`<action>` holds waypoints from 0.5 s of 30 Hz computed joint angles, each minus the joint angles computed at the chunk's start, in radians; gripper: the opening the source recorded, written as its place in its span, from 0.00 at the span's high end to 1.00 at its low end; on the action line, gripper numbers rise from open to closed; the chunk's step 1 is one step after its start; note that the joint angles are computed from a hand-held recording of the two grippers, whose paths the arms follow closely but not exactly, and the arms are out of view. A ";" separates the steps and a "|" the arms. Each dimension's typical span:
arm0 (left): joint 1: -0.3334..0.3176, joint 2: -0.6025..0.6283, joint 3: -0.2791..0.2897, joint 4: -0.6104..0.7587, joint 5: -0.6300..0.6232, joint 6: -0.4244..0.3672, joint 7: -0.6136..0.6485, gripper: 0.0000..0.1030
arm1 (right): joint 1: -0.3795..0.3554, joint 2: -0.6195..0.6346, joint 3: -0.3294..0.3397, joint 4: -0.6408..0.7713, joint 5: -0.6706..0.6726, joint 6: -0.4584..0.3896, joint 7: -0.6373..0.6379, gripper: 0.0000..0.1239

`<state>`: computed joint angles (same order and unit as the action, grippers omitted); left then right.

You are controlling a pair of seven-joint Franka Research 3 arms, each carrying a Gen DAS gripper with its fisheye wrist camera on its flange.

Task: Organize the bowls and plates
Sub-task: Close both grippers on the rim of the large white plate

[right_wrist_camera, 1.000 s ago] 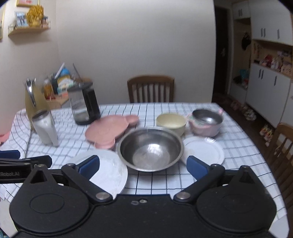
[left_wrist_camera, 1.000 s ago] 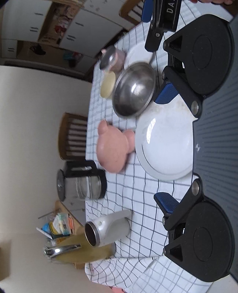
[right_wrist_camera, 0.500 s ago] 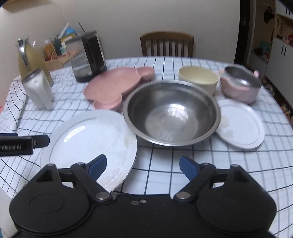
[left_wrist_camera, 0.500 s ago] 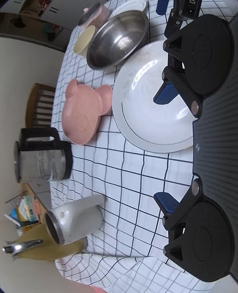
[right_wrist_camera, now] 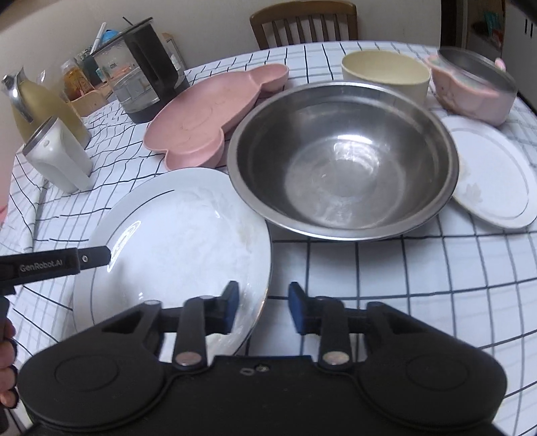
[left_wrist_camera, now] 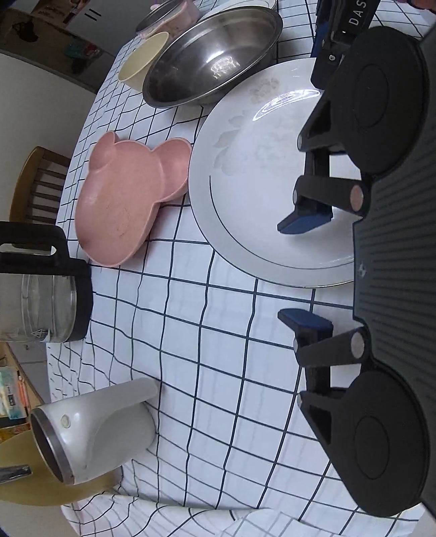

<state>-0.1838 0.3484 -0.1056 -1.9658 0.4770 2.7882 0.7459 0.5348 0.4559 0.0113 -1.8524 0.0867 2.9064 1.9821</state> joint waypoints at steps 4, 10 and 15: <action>0.025 0.015 -0.021 0.012 -0.053 -0.007 0.042 0.70 | -0.014 0.011 0.018 0.016 0.020 -0.011 -0.010 0.87; 0.056 0.024 -0.050 0.012 -0.144 0.009 0.122 0.81 | -0.016 0.014 0.021 0.021 0.040 -0.015 -0.005 0.89; 0.064 0.015 -0.053 -0.006 -0.187 0.032 0.143 0.84 | -0.012 0.017 0.017 0.028 0.048 -0.021 0.008 0.89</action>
<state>-0.1200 0.3633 -0.1585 -1.9716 0.2905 2.8201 0.8887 0.5228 0.4729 0.0279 -1.8247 0.1348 2.8858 1.9899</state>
